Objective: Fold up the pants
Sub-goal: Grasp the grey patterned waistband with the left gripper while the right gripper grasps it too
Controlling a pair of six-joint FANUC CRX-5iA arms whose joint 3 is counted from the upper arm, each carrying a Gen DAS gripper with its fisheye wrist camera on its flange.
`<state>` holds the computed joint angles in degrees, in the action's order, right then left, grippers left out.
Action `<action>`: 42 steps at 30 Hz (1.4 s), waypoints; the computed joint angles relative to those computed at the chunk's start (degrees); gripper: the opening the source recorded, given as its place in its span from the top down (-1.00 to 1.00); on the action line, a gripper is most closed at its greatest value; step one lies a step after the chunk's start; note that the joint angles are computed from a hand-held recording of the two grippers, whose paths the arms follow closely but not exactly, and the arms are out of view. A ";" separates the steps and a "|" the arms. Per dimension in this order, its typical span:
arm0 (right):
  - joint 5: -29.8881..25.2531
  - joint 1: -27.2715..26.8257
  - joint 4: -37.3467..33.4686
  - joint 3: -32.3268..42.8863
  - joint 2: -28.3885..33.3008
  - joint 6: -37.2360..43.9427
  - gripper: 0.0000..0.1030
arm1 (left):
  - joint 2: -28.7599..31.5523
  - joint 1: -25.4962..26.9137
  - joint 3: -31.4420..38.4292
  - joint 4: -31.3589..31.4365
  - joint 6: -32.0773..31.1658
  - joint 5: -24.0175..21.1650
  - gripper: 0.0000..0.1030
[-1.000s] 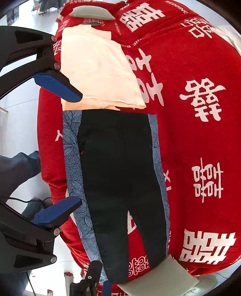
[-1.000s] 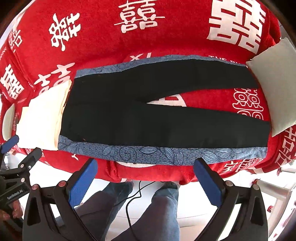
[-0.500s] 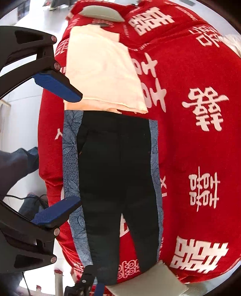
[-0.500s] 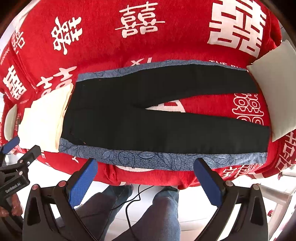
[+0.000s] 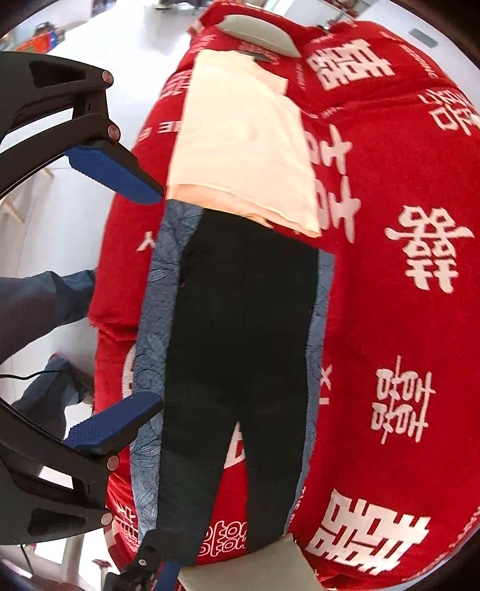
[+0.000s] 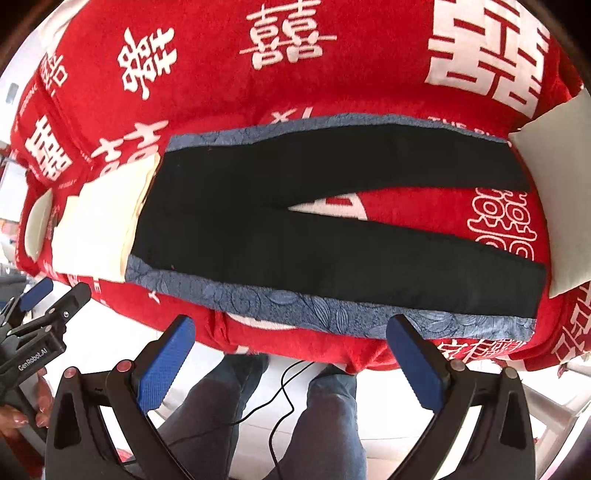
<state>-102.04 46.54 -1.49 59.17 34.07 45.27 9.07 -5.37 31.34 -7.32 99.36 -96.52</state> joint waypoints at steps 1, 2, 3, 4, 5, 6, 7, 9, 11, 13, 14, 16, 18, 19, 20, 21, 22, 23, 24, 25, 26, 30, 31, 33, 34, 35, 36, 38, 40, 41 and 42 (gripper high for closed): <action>0.25 -0.12 -0.51 -1.22 -0.55 0.13 -1.00 | -0.15 -0.04 -0.35 0.15 0.68 -0.50 -0.98; 0.47 -0.15 -0.83 -2.13 -0.98 -0.04 -1.00 | -0.39 0.06 -0.85 0.59 1.07 -0.77 -0.98; 0.91 -0.18 -1.29 -3.41 -1.60 -0.57 -1.00 | -0.83 0.42 -1.73 1.36 0.97 -0.56 -0.98; 1.65 -0.20 -2.00 -4.90 -2.32 -1.60 -1.00 | -1.13 0.63 -2.39 1.73 0.61 -0.26 -0.98; 2.31 -0.23 -2.63 -5.99 -2.86 -2.41 -1.00 | -1.58 1.01 -3.40 2.16 0.02 0.42 -0.98; 3.33 -0.18 -3.22 -7.34 -3.45 -3.22 -1.00 | -2.05 1.52 -4.54 2.76 -0.57 1.29 -0.98; 4.78 -0.08 -3.80 -9.10 -4.12 -4.03 -1.00 | -2.72 2.63 -6.57 4.16 -1.42 2.88 -0.98; 6.95 0.35 -4.14 -11.31 -4.73 -5.16 -1.00 | -3.40 4.33 -9.44 5.73 -1.97 4.79 -0.98; 9.82 0.58 -5.85 -13.53 -5.38 -7.29 -1.00 | -4.51 7.19 -13.72 8.62 -2.41 7.48 -0.98; 14.73 0.27 -9.13 -17.00 -6.53 -8.74 -1.00 | -5.61 9.96 -18.08 11.70 -3.15 10.06 -0.98; 16.67 0.12 -10.70 -18.35 -6.74 -9.19 -1.00 | -5.93 11.16 -20.05 12.72 -3.41 11.06 -0.98; 21.41 -0.21 -14.26 -22.10 -7.51 -11.07 -1.00 | -6.29 13.73 -24.16 15.53 -4.65 12.88 -0.98; 28.31 -0.86 -18.61 -27.14 -9.16 -12.59 -1.00 | -6.62 16.02 -28.52 17.99 -5.84 15.21 -0.98; 33.16 -1.21 -21.49 -30.48 -10.02 -13.33 -1.00 | -6.56 16.85 -30.04 19.07 -6.36 16.07 -0.98; 36.34 -1.36 -23.40 -32.58 -10.36 -13.68 -1.00 | -6.45 17.92 -31.93 20.53 -7.05 17.10 -0.97; 39.02 -1.33 -24.71 -34.26 -10.56 -13.75 -0.99 | -6.25 18.90 -33.77 21.96 -7.39 18.08 -0.97; 42.42 -1.00 -25.90 -36.09 -10.43 -13.88 -0.95 | -6.09 20.04 -36.07 24.05 -7.90 19.42 -0.97; 44.31 -0.72 -26.32 -37.20 -10.34 -13.93 -0.82 | -5.90 20.77 -37.80 25.59 -8.41 20.66 -0.96; 46.46 -0.57 -27.33 -38.26 -10.07 -13.57 -0.65 | -5.70 21.52 -39.96 27.40 -9.12 22.29 -0.83; 48.98 -0.66 -29.39 -39.42 -9.69 -12.37 -0.57 | -5.24 21.91 -41.18 28.67 -9.74 23.09 -0.79; 50.65 -0.78 -30.99 -40.13 -9.37 -11.57 -0.52 | -4.81 22.17 -42.26 29.77 -10.19 23.66 -0.79; 59.51 -1.16 -37.09 -43.98 -8.89 -8.46 -0.52 | -3.93 22.62 -45.27 32.47 -11.26 26.33 -0.79; 61.49 -1.31 -38.08 -44.95 -9.09 -7.62 -0.52 | -4.14 23.05 -46.41 34.06 -12.06 27.02 -0.79; 64.82 -1.30 -39.74 -46.04 -9.13 -6.73 -0.52 | -4.18 23.56 -47.54 36.12 -13.28 27.65 -0.79; 66.69 -1.22 -40.25 -46.47 -8.97 -6.78 -0.52 | -4.11 23.65 -47.68 36.67 -13.67 27.78 -0.79; 68.31 -1.12 -40.55 -46.86 -8.92 -7.04 -0.51 | -4.04 23.74 -47.87 37.45 -14.35 27.89 -0.79; 69.74 -1.23 -41.23 -47.34 -9.05 -6.89 -0.43 | -3.81 23.93 -47.91 38.14 -15.11 27.84 -0.79; 72.94 -1.22 -42.14 -48.19 -9.19 -8.26 0.02 | -3.37 23.92 -47.96 39.67 -16.04 27.32 -0.79; 74.84 -2.13 -46.08 -48.38 -9.55 -6.15 0.57 | -2.93 23.89 -48.12 41.10 -16.69 26.85 -0.79; 75.19 -2.14 -46.12 -48.18 -9.62 -5.88 0.62 | -2.83 23.83 -48.35 42.13 -16.87 26.73 -0.79; 75.35 -2.28 -46.37 -47.92 -9.87 -4.72 0.64 | -2.85 23.81 -48.57 42.83 -16.84 26.79 -0.79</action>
<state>-26.69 44.27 -47.86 11.25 24.20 40.55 6.22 18.44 -17.24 35.51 82.52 -69.73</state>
